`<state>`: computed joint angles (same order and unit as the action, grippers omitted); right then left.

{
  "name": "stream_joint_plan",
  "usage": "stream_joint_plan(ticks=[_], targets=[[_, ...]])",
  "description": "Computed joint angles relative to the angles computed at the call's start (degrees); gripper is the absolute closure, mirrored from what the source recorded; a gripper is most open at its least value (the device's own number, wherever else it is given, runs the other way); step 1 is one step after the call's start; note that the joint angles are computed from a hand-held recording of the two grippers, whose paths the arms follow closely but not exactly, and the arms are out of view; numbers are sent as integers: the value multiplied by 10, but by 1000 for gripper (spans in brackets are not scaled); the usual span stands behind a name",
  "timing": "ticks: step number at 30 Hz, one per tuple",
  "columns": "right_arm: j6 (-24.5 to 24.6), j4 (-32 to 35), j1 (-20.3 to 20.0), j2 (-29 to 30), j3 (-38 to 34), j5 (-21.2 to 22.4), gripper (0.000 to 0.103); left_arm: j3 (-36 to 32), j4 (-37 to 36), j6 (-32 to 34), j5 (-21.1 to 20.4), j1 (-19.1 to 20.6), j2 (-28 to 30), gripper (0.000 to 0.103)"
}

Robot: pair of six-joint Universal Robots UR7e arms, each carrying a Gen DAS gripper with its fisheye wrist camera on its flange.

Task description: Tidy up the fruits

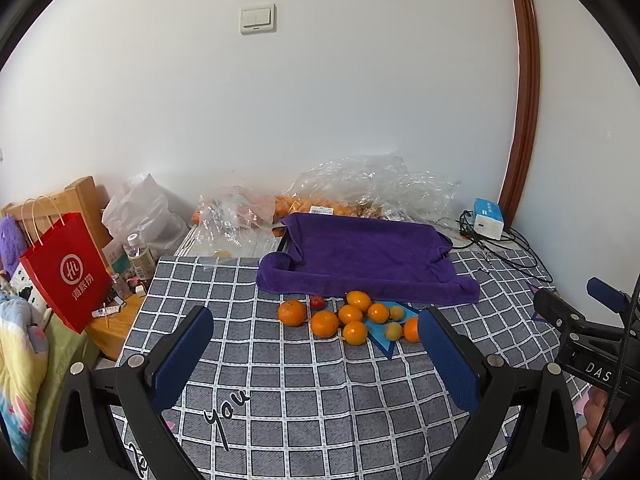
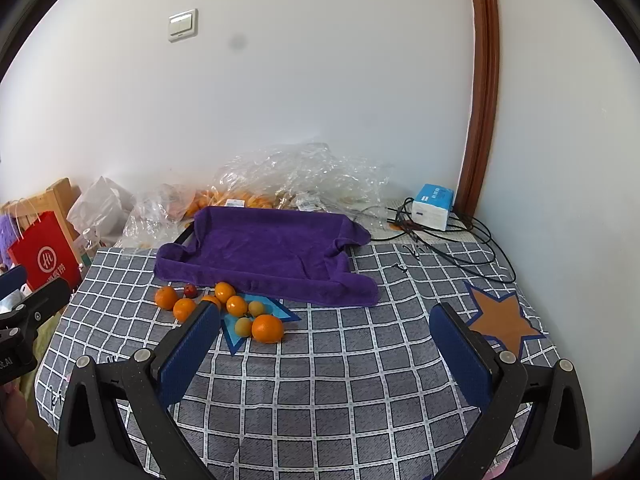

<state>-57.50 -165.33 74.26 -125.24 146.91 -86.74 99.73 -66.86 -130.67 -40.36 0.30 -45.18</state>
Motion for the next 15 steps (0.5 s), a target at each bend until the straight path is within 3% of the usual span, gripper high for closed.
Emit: stream_joint_plan(ticks=[15], targets=[[-5,-10,0,10,1,-4,0,7,-11,2,5,6,-1,0]])
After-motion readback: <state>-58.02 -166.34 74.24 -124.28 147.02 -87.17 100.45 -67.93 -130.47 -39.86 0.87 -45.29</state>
